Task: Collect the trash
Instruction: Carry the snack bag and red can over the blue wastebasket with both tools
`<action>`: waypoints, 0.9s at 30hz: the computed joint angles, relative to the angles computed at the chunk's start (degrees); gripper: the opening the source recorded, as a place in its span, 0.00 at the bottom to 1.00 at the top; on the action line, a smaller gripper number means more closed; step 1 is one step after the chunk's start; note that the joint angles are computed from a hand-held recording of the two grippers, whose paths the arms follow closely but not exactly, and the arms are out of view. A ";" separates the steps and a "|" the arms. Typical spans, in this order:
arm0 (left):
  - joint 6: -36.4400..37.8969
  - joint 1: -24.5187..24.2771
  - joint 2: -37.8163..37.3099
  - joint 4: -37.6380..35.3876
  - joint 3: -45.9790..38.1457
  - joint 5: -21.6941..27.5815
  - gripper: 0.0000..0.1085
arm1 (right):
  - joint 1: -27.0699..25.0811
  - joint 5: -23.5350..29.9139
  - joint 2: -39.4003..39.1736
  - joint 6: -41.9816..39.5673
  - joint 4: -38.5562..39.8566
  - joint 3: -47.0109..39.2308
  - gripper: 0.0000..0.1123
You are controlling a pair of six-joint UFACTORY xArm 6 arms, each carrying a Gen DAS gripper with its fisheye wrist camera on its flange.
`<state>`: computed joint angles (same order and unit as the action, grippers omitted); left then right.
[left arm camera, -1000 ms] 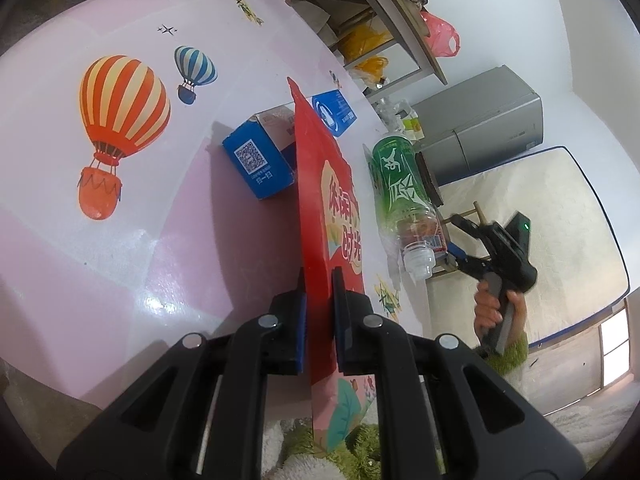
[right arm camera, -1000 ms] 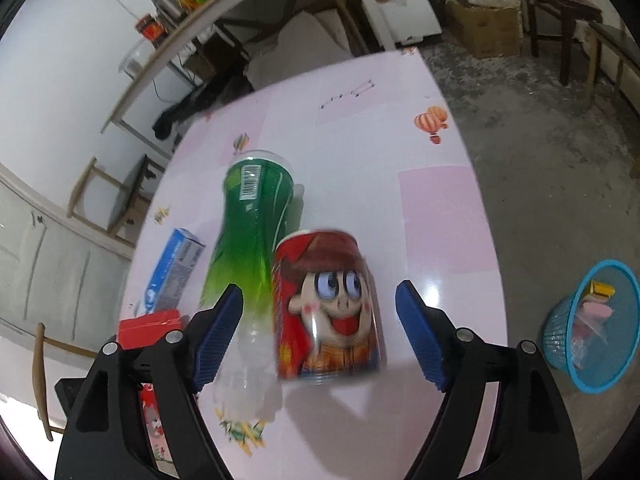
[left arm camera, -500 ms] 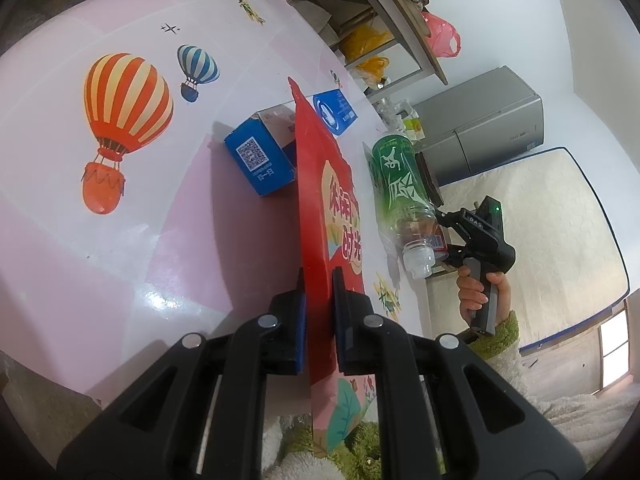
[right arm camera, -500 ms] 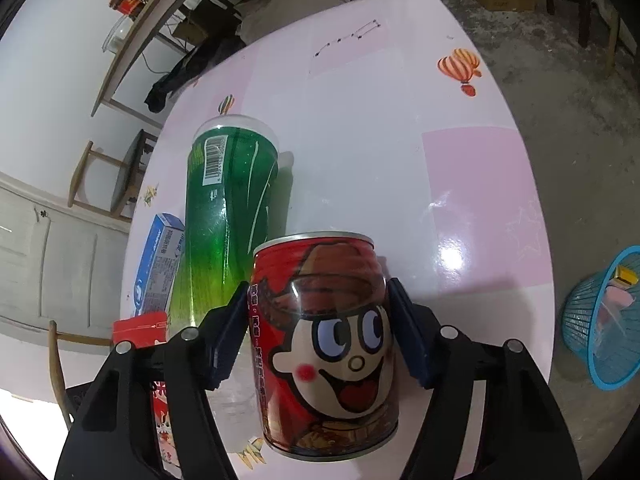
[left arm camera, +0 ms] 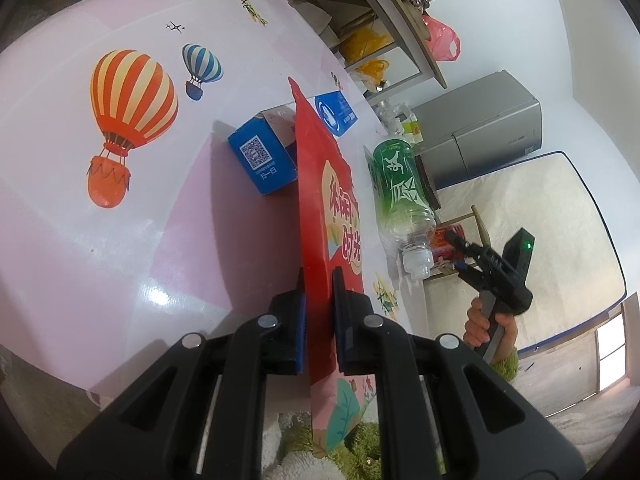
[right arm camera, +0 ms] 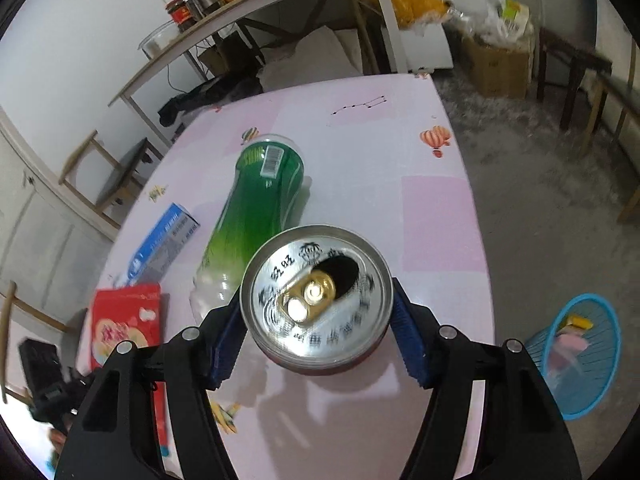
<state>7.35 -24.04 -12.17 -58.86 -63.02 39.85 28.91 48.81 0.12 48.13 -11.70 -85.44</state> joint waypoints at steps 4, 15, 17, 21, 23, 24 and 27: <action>0.07 -0.21 -0.51 -0.01 0.32 -0.42 0.09 | 1.37 1.53 -1.20 2.08 -3.57 0.67 0.57; 3.81 -0.85 -3.12 -2.55 0.54 -0.70 0.03 | 4.00 7.32 -0.65 2.84 -7.68 -1.18 0.58; 4.31 -1.18 -3.37 -2.14 0.18 -1.04 0.02 | 4.29 7.91 -0.23 2.82 -8.28 -1.74 0.58; 4.47 -1.35 -3.31 -2.39 -0.71 -1.19 0.01 | 5.08 9.19 0.95 2.81 -9.95 -3.16 0.58; 4.67 -1.54 -3.23 -2.11 -1.44 -1.28 0.00 | 5.24 9.22 1.26 2.83 -10.32 -3.40 0.58; 4.60 -1.69 -3.18 -1.73 -1.86 -1.36 0.00 | 5.18 8.95 1.22 2.97 -10.23 -3.22 0.58; 4.85 -2.35 -2.88 -1.15 -3.07 -2.01 0.00 | 5.16 8.37 1.27 3.70 -10.19 -2.99 0.58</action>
<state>12.20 -26.39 -15.05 -60.01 -66.09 37.84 34.08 57.18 1.38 51.84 -21.89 -88.42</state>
